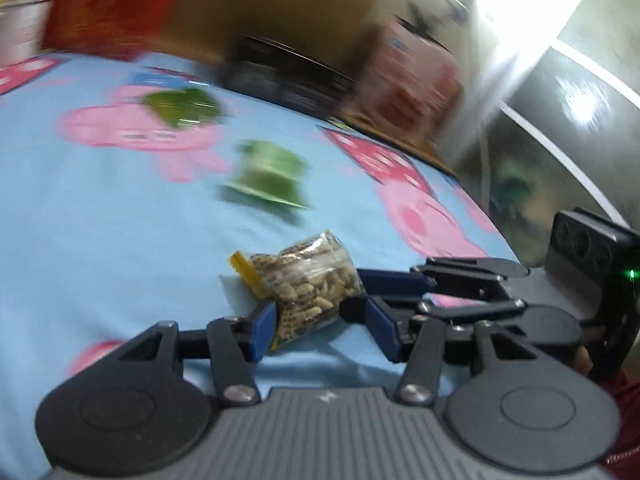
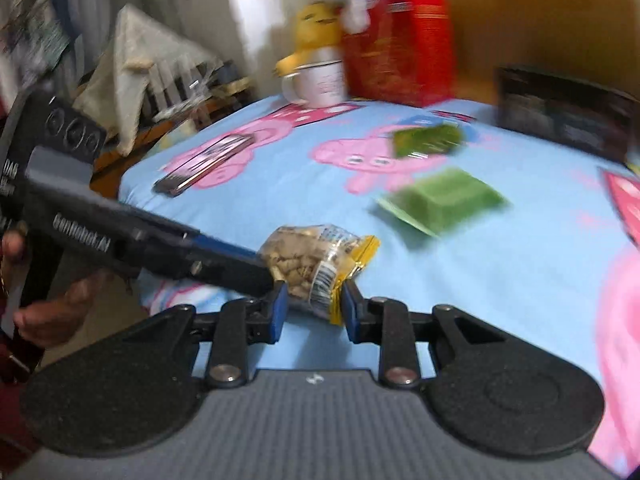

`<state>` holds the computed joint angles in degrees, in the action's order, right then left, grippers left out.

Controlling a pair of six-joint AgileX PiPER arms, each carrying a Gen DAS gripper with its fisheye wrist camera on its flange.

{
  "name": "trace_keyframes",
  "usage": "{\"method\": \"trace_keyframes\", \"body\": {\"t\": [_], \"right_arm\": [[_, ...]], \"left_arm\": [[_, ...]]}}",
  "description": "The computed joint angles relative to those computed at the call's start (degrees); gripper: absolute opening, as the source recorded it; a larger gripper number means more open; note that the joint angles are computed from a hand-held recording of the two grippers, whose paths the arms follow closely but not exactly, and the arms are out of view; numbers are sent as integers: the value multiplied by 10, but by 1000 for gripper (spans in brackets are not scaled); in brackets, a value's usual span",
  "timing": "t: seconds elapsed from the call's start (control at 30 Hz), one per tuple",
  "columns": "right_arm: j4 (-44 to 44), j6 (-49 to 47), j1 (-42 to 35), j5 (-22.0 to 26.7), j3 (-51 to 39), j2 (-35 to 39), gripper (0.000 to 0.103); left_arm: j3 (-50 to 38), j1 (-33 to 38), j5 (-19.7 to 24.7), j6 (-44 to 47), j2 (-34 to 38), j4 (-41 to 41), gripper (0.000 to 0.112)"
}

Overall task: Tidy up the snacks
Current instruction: 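Move the left tool to the clear nut bag with yellow ends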

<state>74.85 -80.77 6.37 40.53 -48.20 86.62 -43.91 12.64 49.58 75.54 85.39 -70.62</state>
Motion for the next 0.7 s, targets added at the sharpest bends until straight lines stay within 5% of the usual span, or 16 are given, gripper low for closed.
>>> {"method": "trace_keyframes", "body": {"t": [0.17, 0.33, 0.5, 0.7], "right_arm": [[42, -18, -115, 1, 93, -74, 34], [75, -39, -193, 22, 149, -105, 36], [129, -100, -170, -17, 168, -126, 53], [231, -277, -85, -118, 203, -136, 60]], "left_arm": [[-32, -133, -54, 6, 34, -13, 50], [-67, -183, -62, -24, 56, 3, 64], [-70, -156, -64, -58, 54, 0, 71], [-39, -208, -197, -91, 24, -15, 71]]}}
